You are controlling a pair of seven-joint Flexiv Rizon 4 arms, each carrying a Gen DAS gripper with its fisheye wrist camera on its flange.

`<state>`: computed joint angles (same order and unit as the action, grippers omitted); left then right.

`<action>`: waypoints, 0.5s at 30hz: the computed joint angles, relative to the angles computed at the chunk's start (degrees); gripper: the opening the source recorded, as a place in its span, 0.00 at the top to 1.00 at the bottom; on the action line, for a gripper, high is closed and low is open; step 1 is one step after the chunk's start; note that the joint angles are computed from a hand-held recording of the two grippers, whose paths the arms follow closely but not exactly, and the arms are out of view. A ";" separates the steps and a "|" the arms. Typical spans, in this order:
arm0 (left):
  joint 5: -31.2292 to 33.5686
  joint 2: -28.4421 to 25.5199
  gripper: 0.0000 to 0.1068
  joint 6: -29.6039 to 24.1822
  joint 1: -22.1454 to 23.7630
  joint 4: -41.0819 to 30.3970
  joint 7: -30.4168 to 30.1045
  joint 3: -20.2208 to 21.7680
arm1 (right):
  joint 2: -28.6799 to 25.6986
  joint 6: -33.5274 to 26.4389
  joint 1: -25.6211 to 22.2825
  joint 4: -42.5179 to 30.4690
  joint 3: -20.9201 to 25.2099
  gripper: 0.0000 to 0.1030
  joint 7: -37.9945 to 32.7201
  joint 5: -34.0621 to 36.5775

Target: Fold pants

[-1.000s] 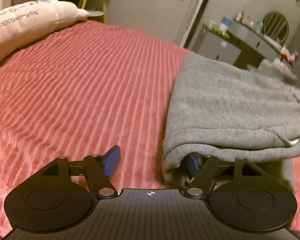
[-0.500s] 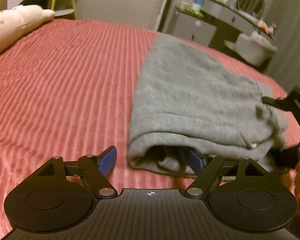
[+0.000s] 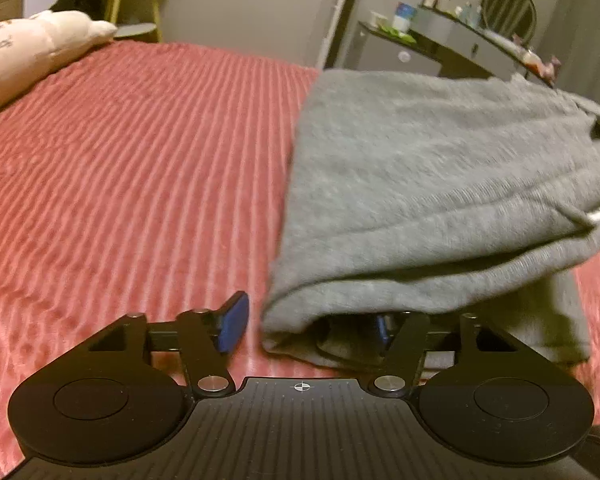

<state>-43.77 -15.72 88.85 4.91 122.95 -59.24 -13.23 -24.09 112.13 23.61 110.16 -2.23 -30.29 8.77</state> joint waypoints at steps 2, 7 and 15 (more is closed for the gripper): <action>-0.07 -0.01 0.52 0.86 -0.30 -0.07 -1.18 0.51 | 0.49 -0.62 0.15 0.59 -0.49 0.63 -0.41 -0.07; 1.05 0.19 0.63 -1.13 0.57 -0.59 -6.05 1.66 | 1.99 -1.88 1.63 3.39 -1.66 0.63 0.07 1.58; 7.43 -0.02 0.62 -1.30 -1.61 -1.25 -7.94 5.09 | 3.93 -6.25 11.42 7.20 -13.25 0.63 -2.84 1.77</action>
<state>-36.34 -15.74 87.55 3.30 121.70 -67.17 -8.14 -20.16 105.88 35.03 117.36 -15.48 -33.14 10.53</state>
